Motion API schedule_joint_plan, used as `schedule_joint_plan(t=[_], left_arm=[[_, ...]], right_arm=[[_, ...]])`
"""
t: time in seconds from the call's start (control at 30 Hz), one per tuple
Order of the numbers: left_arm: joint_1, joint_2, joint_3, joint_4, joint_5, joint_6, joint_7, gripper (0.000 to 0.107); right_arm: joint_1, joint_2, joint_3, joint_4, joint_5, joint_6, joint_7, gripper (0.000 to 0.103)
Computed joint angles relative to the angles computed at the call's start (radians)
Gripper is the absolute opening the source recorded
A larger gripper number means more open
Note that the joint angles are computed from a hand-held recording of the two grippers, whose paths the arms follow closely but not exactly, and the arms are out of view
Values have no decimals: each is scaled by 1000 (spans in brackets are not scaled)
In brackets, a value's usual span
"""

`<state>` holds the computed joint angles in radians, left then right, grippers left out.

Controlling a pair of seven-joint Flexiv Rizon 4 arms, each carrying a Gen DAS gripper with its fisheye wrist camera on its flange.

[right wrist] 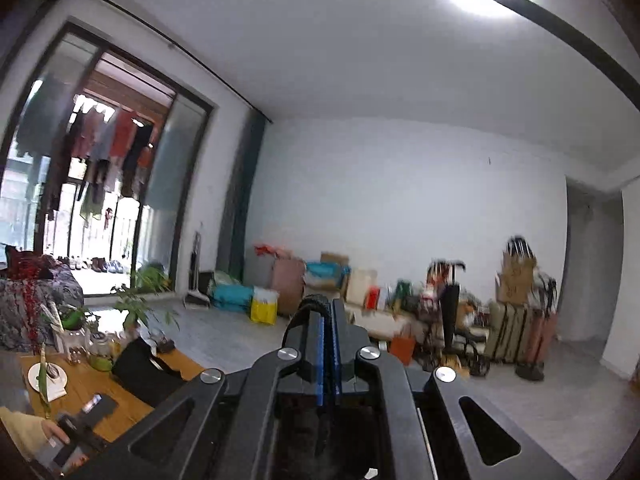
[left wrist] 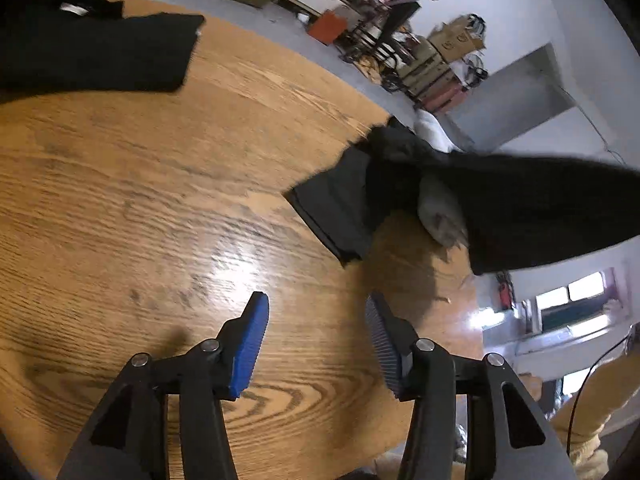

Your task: Fold clothes

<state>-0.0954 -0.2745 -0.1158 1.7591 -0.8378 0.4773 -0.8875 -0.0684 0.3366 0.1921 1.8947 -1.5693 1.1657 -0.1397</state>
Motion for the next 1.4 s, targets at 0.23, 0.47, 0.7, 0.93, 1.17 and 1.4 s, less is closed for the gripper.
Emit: schedule_joint_plan(t=[0.23, 0.47, 0.7, 0.93, 1.17, 1.4], left_arm=[[-17, -57, -17, -27, 18, -27, -73, 57], [-74, -167, -49, -175, 127, -10, -246, 58], [-169, -320, -85, -447, 309, -98, -416, 58], [-246, -408, -121, -547, 334, -71, -475, 58], [-339, -445, -70, -642, 475, -100, -566, 54], [-304, -370, -53, -570, 502, 18, -563, 8]], right_arm=[[4, 199, 28, 247, 141, 51, 77, 4], [62, 450, 161, 575, 773, -278, 75, 4], [189, 515, 134, 657, 1154, -425, 8, 4], [192, 486, 119, 738, 1279, -247, 33, 4], [219, 426, 131, 748, 1349, -211, 6, 4], [203, 435, 132, 739, 1327, -197, -17, 5]])
